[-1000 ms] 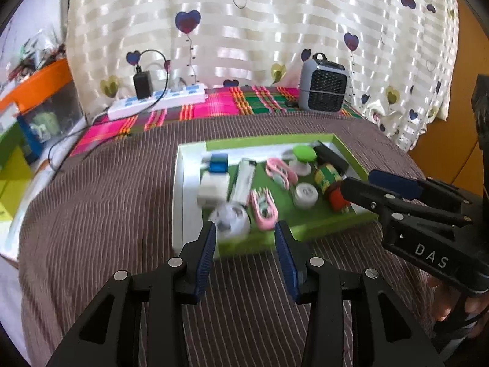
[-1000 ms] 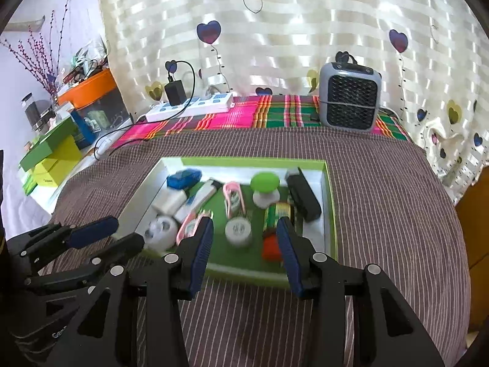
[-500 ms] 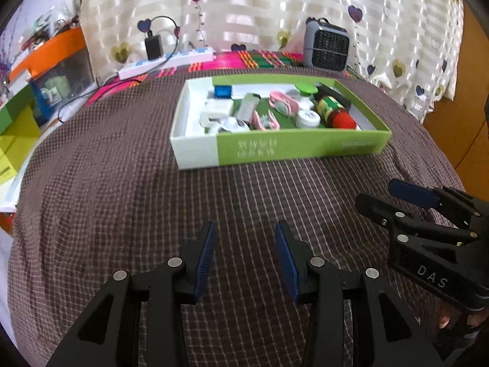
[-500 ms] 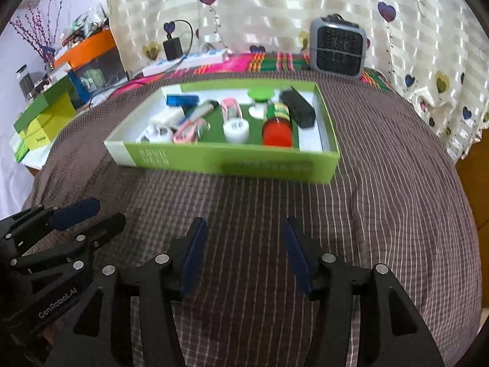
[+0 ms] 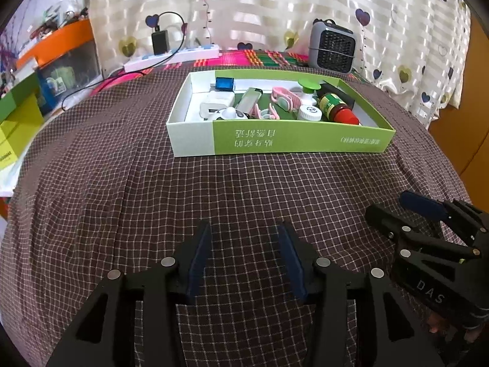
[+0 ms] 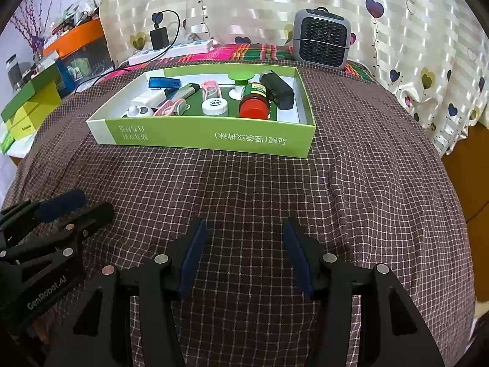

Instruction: Organize rigid objects

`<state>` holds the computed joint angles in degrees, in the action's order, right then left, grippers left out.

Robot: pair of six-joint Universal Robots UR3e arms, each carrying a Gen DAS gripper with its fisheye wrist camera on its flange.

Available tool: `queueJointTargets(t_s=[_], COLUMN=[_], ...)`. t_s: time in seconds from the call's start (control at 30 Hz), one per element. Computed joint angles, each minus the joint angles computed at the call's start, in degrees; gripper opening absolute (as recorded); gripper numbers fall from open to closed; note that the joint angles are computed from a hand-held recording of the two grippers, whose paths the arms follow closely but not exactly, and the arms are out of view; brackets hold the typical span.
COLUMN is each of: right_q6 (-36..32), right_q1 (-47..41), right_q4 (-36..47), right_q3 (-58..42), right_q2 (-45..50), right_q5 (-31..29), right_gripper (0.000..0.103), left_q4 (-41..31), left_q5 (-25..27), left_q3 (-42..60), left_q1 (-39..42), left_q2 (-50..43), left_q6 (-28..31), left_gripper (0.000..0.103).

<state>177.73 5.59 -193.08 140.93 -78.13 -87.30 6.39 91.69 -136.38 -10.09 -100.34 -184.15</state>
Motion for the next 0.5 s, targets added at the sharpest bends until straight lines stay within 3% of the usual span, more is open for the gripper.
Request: queueJointTargets(t_s=[0.17,0.5], right_q6=[0.5,0.5], right_q1=[0.3,-0.1], right_q4=[0.2,0.0], right_q3=[-0.6,-0.5], right_q2=[0.6,0.6], right_q5=[-0.7,-0.5], right_gripper=[0.058,0.061], left_q4=[-0.8,-0.6], left_q5=[2.2,2.0], left_q3=[1.5,1.3], left_q1=[-1.7,-1.4], left_q2=[-1.1,-1.0], left_q6=[0.2,0.3], left_gripper=[0.049,0.050])
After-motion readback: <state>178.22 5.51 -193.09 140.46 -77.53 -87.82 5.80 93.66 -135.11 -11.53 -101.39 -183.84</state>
